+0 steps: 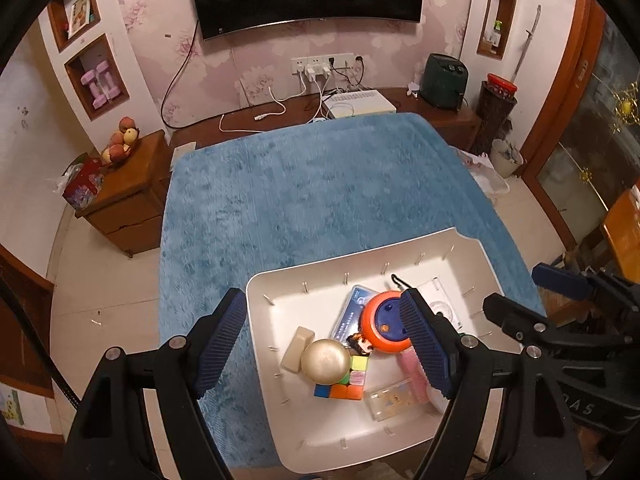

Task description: Organize rigid objects

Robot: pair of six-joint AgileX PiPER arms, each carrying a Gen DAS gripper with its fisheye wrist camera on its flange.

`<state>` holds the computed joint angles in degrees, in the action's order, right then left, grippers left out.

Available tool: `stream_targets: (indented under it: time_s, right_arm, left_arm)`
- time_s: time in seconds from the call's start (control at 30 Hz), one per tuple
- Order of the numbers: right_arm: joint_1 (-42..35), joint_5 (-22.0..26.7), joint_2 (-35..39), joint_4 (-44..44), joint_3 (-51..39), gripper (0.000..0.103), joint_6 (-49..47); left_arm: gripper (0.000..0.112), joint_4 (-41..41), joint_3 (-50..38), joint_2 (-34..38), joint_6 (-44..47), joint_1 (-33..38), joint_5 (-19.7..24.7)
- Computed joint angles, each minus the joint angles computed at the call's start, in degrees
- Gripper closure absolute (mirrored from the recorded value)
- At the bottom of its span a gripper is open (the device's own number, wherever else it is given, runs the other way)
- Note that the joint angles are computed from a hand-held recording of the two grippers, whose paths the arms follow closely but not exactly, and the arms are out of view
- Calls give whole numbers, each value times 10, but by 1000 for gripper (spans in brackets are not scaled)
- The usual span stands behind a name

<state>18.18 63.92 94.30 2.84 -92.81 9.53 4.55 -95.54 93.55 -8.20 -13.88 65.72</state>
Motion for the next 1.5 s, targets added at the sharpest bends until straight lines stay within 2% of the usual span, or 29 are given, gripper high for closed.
stream_targets:
  time_s: [0.23,0.33,0.47,1.5]
  right_arm:
    - [9,3,-13,-43,-6,37,39]
    - [14,1,-15,-59,-7,31,53]
    - [20,1,-14,-78,-12,30,67]
    - [36,1,-9,-95,-20,30,74]
  left_arm:
    - [31,5,-16,4,-34,-7,18]
    - [31,24,-19,4,-60,-12,23]
    - [31,46,-20,2,-83,-18,21]
    - [31,62,1,-4,-119,-21,14]
